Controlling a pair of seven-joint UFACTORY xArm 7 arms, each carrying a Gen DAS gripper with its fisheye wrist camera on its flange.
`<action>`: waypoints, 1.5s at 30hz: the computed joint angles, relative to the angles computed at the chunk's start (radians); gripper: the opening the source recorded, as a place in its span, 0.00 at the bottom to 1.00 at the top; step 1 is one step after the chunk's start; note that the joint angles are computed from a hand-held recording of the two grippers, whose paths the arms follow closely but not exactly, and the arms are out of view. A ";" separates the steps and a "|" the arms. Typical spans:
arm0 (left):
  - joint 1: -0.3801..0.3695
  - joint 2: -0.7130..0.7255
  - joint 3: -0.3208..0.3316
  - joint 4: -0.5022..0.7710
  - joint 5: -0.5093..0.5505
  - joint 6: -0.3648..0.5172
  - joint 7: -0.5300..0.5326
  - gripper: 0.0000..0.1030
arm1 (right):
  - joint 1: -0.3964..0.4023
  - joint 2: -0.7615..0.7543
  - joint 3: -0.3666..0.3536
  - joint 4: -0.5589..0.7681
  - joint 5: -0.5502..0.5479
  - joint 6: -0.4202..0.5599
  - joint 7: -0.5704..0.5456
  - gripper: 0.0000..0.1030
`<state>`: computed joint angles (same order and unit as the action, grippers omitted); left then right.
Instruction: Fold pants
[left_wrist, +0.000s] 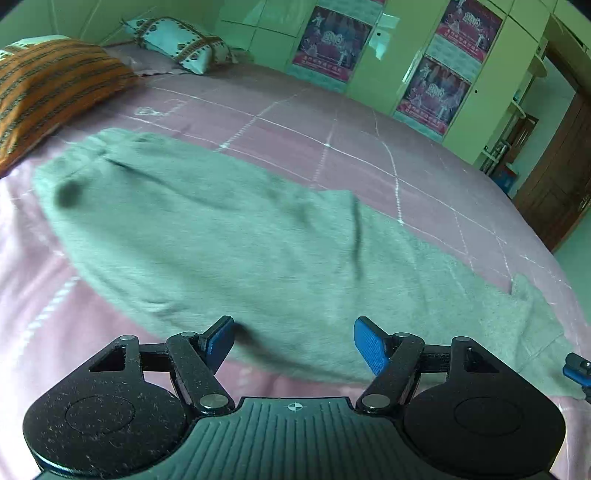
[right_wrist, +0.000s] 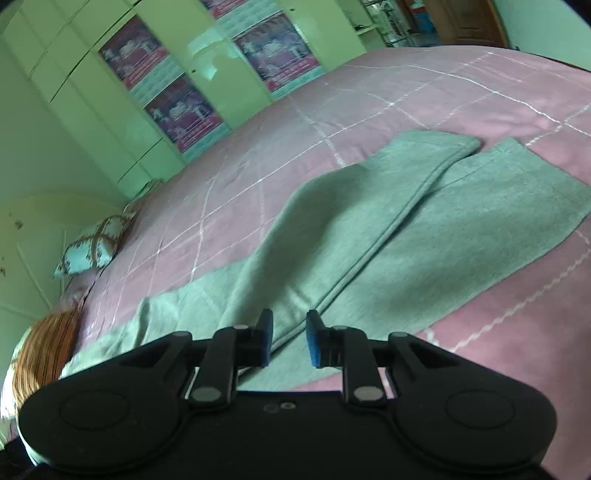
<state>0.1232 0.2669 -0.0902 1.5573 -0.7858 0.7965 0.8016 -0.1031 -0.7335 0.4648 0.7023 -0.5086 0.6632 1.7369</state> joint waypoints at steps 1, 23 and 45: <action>-0.021 -0.006 -0.003 -0.017 0.020 -0.038 -0.014 0.69 | -0.003 -0.005 -0.008 -0.011 -0.004 -0.008 0.000 0.12; -0.103 -0.006 -0.021 -0.084 0.268 -0.200 -0.082 0.72 | -0.224 0.026 -0.121 -0.210 0.116 -0.400 -0.090 0.00; -0.134 -0.045 -0.013 -0.125 0.280 -0.235 -0.108 0.72 | -0.094 -0.235 -0.092 -0.192 0.109 0.082 -0.253 0.12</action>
